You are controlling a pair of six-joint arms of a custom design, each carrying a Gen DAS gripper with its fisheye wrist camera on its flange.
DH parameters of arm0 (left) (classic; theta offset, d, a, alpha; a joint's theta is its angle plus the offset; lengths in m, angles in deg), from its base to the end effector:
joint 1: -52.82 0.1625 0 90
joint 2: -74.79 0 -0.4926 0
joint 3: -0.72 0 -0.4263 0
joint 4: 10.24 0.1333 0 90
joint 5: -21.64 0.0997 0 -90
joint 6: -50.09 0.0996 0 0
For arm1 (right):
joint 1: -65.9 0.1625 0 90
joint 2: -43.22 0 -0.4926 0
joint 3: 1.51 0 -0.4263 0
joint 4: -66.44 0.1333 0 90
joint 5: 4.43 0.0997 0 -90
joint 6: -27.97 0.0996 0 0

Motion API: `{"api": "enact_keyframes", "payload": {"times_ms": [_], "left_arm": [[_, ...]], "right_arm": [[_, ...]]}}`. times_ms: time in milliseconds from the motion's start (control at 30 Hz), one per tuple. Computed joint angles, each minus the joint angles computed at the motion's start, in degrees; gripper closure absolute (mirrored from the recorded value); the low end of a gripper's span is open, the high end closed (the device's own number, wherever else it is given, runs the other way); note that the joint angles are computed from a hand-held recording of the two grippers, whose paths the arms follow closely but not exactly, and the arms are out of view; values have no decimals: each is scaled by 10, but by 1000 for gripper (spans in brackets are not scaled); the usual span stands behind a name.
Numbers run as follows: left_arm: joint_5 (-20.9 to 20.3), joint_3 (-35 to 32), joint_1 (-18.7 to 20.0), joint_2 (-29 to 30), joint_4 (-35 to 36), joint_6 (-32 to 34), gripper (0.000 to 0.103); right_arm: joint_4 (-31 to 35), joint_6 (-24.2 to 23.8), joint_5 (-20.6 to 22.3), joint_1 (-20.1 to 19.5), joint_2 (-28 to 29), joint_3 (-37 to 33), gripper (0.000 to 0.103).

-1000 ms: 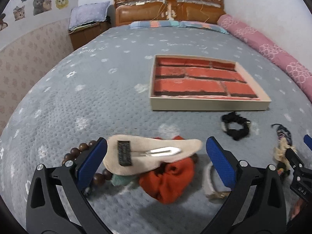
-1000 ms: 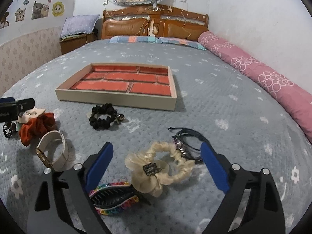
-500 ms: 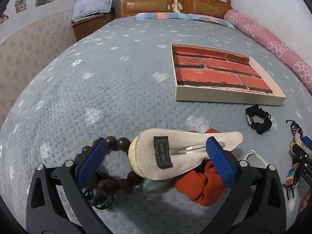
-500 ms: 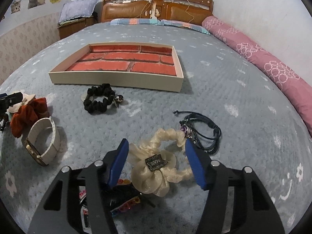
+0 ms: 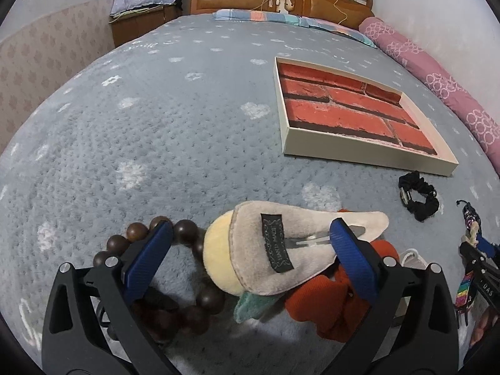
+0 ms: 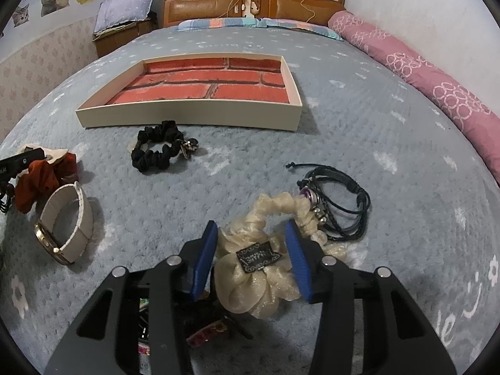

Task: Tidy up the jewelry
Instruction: 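Grasp the cream scrunchie with the right tool while the left tool grasps the beige hair clip, then lift the cream scrunchie and beige hair clip and carry both toward the tray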

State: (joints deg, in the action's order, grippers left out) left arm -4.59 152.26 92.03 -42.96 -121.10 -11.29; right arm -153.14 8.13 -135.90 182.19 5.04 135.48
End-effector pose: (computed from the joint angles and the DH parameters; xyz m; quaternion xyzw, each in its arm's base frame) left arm -0.0237 -0.3067 0.2961 -0.0186 0.8456 -0.3822 0.3722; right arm 0.2578 -0.3698 0.0326 0.2668 -0.8664 0.2669 0.3269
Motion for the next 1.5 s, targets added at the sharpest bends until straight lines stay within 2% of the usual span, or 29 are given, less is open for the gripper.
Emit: {"api": "enact_keyframes", "payload": {"times_ms": [67,133,300,400,533,867,933,1000,1200,1300,1500], "left_arm": [[-7,5,6,6,-45,32,13],[-20,9,12,13,-92,71,28],[-36,9,26,35,-146,110,30],[-51,5,44,37,-176,134,45],[-62,4,52,23,-189,144,56],[-55,7,37,-10,-158,123,66],[-47,8,27,-18,-134,113,66],[-27,7,4,-20,-80,89,66],[-9,-1,-39,-42,35,22,68],[4,-8,-70,-64,115,-33,69],[31,-38,-157,-107,328,-197,69]], "right_arm": [[6,2,1,-1,-1,-1,61],[11,2,1,0,0,-2,62],[14,2,-2,3,2,-3,64],[19,5,-2,3,-1,-2,67],[30,9,0,3,-5,-2,71],[32,16,8,2,-13,5,76],[33,17,9,3,-14,6,76],[32,18,10,3,-15,7,77],[28,17,16,1,-19,10,77],[25,14,19,0,-21,12,77],[16,11,26,-2,-23,16,77]]}}
